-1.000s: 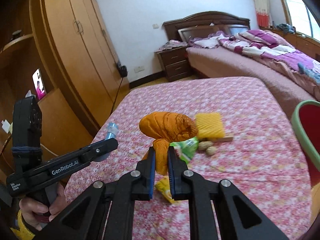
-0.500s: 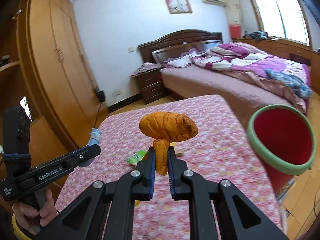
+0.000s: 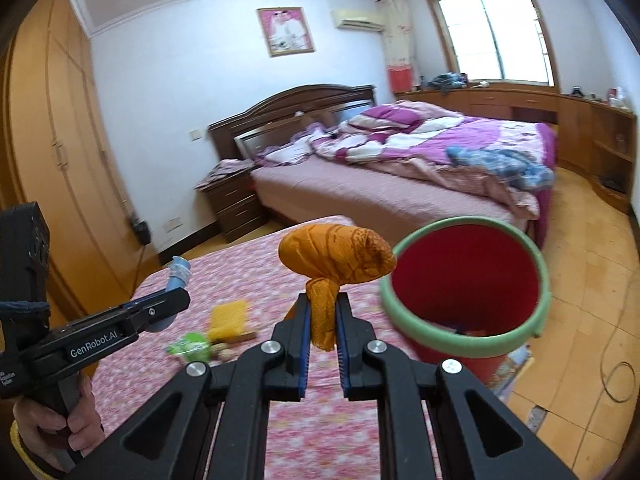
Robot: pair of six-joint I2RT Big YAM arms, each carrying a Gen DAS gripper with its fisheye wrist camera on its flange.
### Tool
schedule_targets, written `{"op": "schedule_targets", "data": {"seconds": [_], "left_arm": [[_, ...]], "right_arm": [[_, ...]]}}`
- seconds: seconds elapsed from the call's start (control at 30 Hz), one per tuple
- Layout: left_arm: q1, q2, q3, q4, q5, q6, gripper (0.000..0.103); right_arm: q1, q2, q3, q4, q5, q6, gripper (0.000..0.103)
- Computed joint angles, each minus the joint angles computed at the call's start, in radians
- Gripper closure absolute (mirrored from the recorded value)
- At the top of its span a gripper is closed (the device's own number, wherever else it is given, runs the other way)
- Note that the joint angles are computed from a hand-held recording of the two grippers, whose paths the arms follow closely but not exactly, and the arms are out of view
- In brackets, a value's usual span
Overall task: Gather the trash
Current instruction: 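Carry both items over the red bucket and open both tools to release them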
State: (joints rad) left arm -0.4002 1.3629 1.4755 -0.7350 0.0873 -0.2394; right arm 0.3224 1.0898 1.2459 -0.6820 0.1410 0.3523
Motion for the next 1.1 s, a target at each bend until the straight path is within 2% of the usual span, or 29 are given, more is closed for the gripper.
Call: {"op": "schedule_targets", "data": {"seconds": [0.3, 0.67, 0.83, 1.1], "left_arm": [[-0.087, 0.152, 0.149, -0.048, -0.004, 0.046, 0.085], [-0.151, 0.339, 0.337, -0.102, 0.015, 0.065, 0.085], [-0.169, 0.426, 0.421, -0.128, 0.024, 0.089, 0.085], [-0.181, 0.536, 0.523, -0.157, 0.026, 0.089, 0.085]], "right_arm": [[-0.134, -0.02, -0.054, 0.016, -0.055, 0.024, 0.09], [-0.28, 0.062, -0.056, 0.028, -0.12, 0.016, 0.089], [-0.324, 0.099, -0.06, 0.043, -0.163, 0.021, 0.089], [-0.376, 0.154, -0.06, 0.067, -0.213, 0.028, 0.086]]}}
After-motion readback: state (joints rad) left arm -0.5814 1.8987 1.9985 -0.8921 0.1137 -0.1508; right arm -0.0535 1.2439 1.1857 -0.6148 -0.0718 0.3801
